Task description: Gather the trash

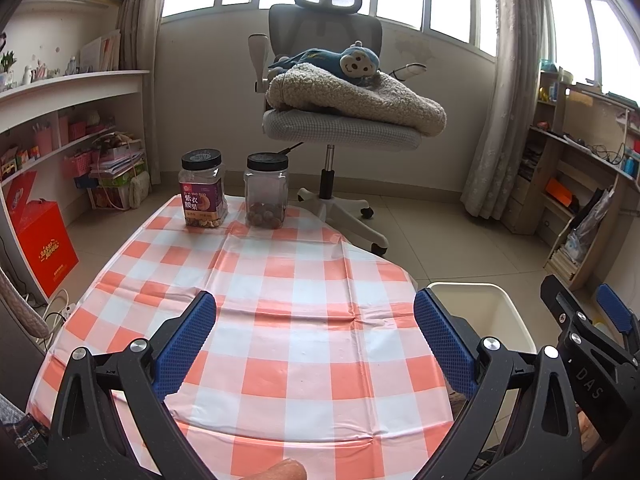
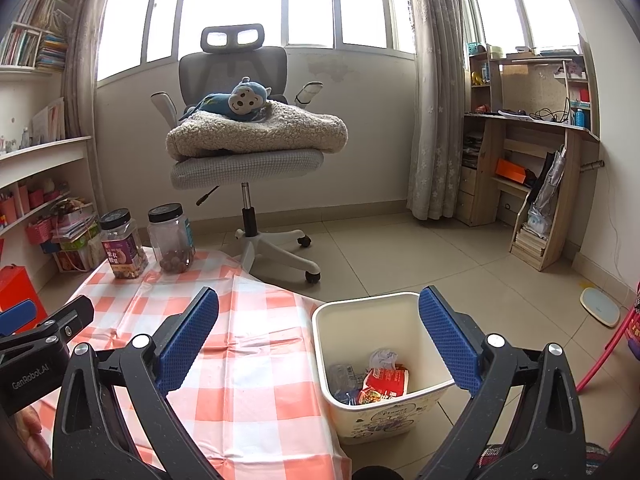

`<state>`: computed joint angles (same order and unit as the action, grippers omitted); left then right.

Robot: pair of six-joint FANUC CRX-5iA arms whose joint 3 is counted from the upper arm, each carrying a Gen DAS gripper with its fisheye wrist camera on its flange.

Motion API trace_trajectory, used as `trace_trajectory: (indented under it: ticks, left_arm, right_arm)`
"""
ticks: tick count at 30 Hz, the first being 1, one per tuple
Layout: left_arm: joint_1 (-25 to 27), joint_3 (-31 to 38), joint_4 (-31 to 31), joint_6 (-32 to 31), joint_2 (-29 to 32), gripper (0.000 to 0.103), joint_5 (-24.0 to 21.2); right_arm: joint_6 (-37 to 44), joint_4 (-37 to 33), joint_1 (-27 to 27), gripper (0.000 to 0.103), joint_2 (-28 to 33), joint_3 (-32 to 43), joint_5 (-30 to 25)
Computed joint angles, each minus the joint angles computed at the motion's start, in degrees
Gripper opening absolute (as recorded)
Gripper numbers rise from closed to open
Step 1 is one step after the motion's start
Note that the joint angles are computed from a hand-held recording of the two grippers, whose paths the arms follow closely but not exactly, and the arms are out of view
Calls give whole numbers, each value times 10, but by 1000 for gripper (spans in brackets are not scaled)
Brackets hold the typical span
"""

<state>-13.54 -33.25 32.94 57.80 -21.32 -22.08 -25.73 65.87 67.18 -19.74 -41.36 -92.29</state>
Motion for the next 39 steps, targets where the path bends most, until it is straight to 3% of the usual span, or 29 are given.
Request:
trace_trajectory:
  ticks: [29,39]
  left_arm:
    - [-1,2,-19,21,1,96,1]
    - [-8,-9,34,-33,2,95,5]
  right_arm:
    - [0,-2,0,96,-4,-3,2]
    - [-3,-7,-3,96,-9,-2,7]
